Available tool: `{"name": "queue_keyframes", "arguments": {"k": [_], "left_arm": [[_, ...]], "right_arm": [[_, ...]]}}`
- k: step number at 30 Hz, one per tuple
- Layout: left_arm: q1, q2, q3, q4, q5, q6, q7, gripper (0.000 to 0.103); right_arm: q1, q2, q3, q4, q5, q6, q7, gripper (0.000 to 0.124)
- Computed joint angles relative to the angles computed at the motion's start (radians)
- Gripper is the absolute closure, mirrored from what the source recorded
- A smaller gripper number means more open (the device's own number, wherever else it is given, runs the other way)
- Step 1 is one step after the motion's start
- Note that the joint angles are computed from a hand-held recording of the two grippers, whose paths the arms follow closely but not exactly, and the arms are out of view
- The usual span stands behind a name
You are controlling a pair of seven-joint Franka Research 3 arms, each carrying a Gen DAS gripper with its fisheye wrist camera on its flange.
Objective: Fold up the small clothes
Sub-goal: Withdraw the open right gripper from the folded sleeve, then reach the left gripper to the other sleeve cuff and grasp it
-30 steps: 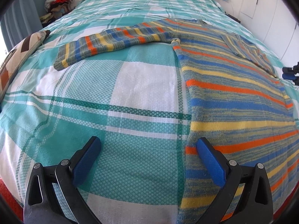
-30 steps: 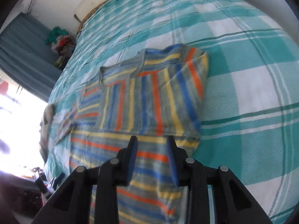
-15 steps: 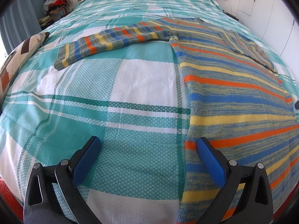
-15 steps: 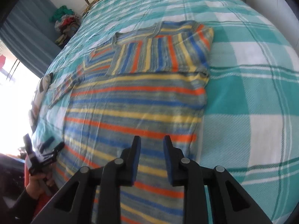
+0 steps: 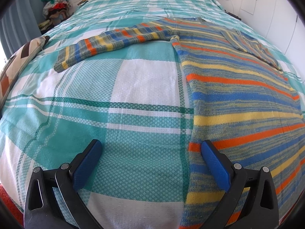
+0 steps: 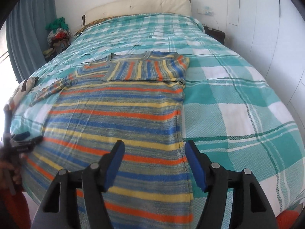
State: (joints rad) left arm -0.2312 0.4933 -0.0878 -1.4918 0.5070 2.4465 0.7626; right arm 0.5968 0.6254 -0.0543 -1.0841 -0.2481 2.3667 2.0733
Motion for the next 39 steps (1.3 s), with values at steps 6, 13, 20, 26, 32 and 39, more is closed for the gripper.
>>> {"name": "queue_keyframes", "arguments": {"k": [6, 13, 20, 26, 32, 39], "left_arm": [[-0.001, 0.0, 0.001, 0.0, 0.001, -0.001, -0.001, 0.001], [-0.001, 0.002, 0.001, 0.002, 0.001, -0.001, -0.001, 0.0], [-0.002, 0.002, 0.001, 0.003, 0.002, -0.003, -0.001, 0.0], [-0.002, 0.003, 0.001, 0.004, 0.002, -0.003, -0.001, 0.0], [0.014, 0.0, -0.019, 0.021, -0.043, -0.041, 0.037, 0.001], [0.117, -0.036, -0.039, 0.058, -0.217, 0.029, 0.116, 0.001]], "right_arm": [[0.003, 0.01, 0.013, 0.004, 0.007, 0.0, -0.06, 0.058], [0.01, 0.008, -0.001, -0.016, -0.001, -0.005, -0.044, 0.058], [0.004, 0.013, 0.007, -0.011, 0.002, -0.006, -0.059, 0.058], [0.009, 0.017, 0.012, -0.007, 0.008, -0.006, -0.085, 0.057], [0.014, 0.023, 0.012, 0.001, 0.015, -0.001, -0.096, 0.058], [0.011, 0.01, 0.011, -0.021, 0.021, 0.026, -0.087, 0.057]]}}
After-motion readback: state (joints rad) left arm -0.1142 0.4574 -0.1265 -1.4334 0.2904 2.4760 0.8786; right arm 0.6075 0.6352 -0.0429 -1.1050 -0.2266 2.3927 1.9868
